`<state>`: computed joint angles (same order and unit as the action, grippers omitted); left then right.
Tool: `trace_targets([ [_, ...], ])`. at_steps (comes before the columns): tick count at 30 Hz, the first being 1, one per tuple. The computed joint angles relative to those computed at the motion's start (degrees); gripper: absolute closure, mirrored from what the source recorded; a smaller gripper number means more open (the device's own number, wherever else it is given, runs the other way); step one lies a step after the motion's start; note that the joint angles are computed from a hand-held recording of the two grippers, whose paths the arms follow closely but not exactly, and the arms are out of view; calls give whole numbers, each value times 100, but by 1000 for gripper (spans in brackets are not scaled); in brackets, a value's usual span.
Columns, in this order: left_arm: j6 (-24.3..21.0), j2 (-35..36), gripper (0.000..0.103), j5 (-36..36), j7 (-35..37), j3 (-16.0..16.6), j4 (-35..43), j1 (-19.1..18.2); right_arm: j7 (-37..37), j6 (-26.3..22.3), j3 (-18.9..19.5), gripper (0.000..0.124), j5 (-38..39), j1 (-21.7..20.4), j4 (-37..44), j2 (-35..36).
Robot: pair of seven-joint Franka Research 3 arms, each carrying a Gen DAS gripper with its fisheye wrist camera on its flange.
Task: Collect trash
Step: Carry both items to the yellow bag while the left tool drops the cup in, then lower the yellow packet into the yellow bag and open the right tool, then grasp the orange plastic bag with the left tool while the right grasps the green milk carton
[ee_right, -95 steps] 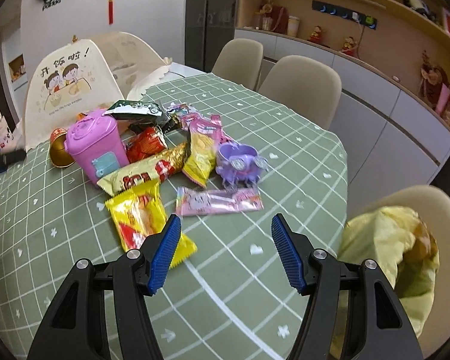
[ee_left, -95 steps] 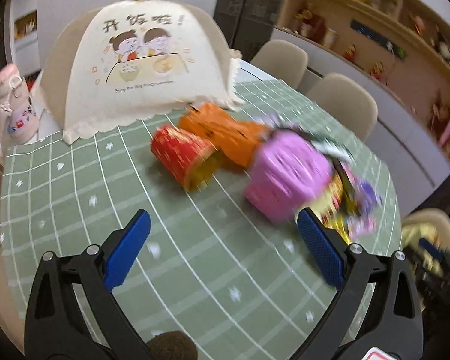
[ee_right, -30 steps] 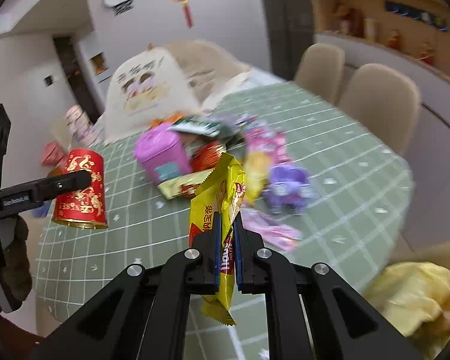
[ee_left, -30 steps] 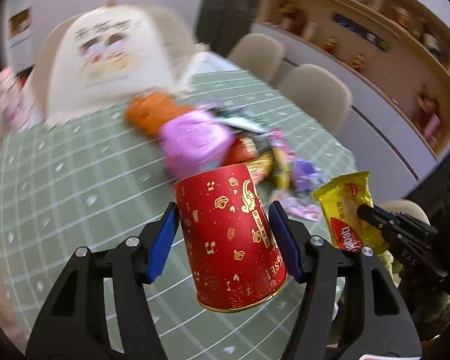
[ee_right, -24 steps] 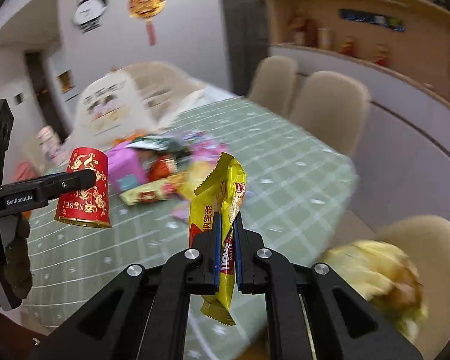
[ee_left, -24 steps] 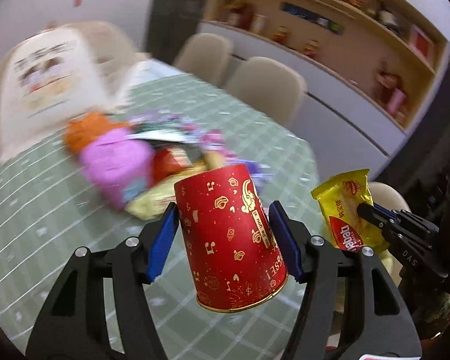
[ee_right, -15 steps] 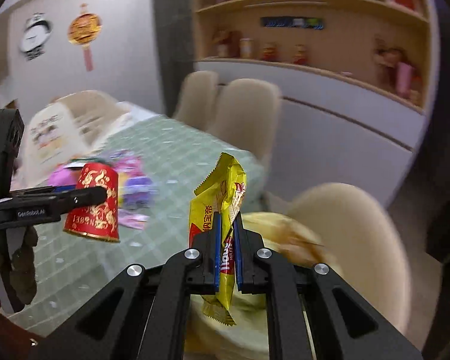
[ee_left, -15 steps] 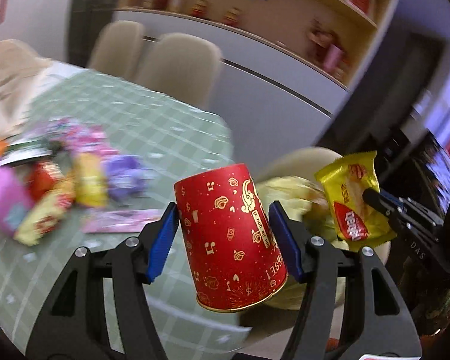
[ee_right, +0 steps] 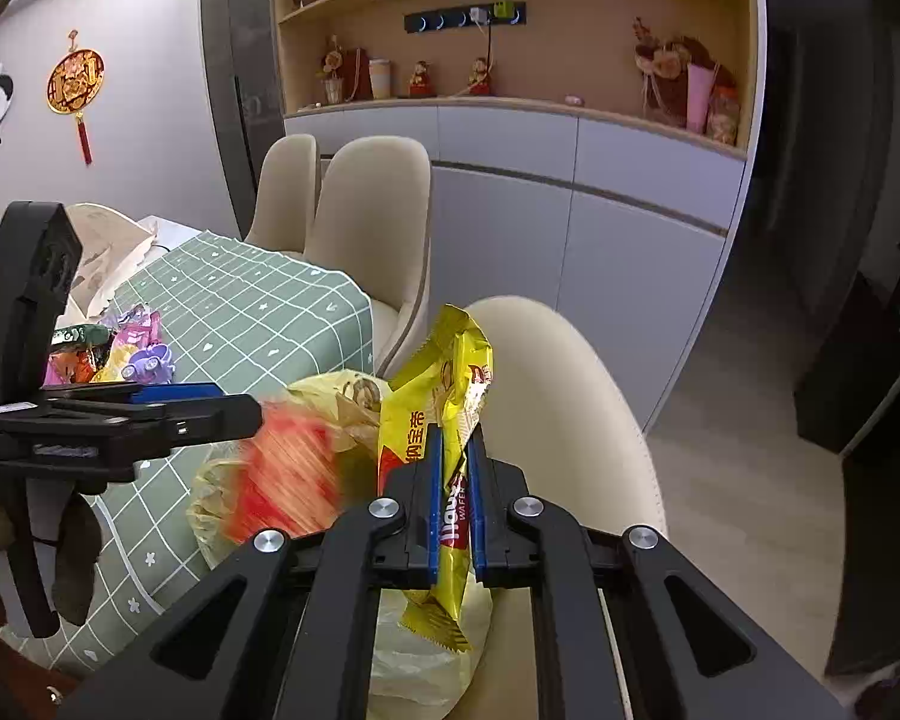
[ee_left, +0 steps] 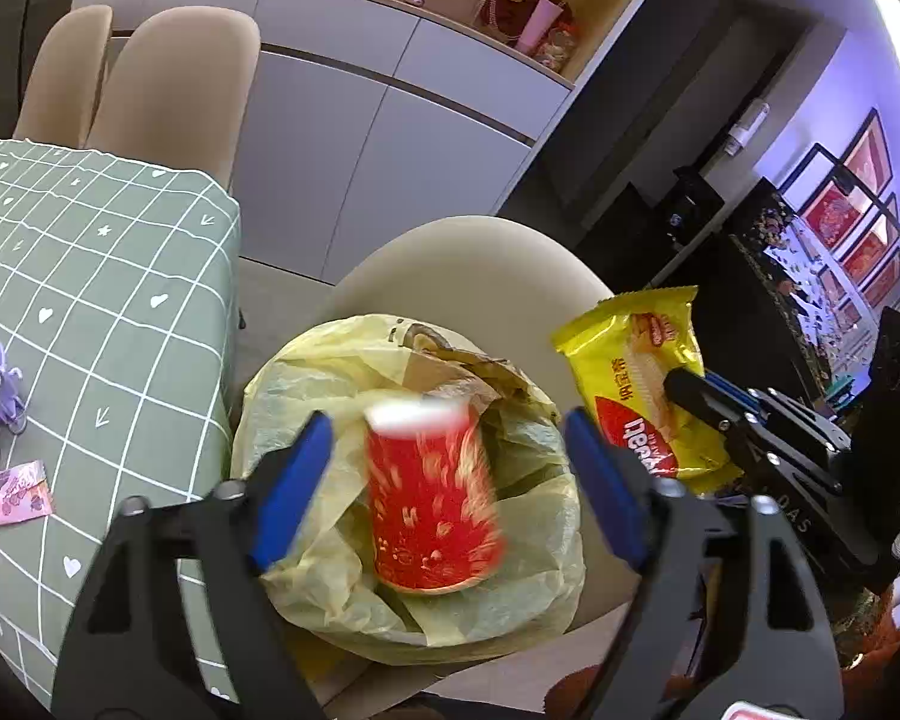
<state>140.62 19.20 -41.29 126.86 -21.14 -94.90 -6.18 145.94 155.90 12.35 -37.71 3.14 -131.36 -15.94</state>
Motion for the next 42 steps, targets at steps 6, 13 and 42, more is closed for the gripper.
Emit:
trace_targets([
  [6,302,-280,18,-387,-226,67,-371,125,-858,730,-290,115,901,342,52,510],
  [13,1237,-1002,17,-560,-524,503,-1238,250,-2275,501,-640,115,2422,980,828,1774],
  [42,1179,-1343,9,-785,-469,1893,-1724,1857,1010,31,-761,83,-516,2108,2931,2732],
])
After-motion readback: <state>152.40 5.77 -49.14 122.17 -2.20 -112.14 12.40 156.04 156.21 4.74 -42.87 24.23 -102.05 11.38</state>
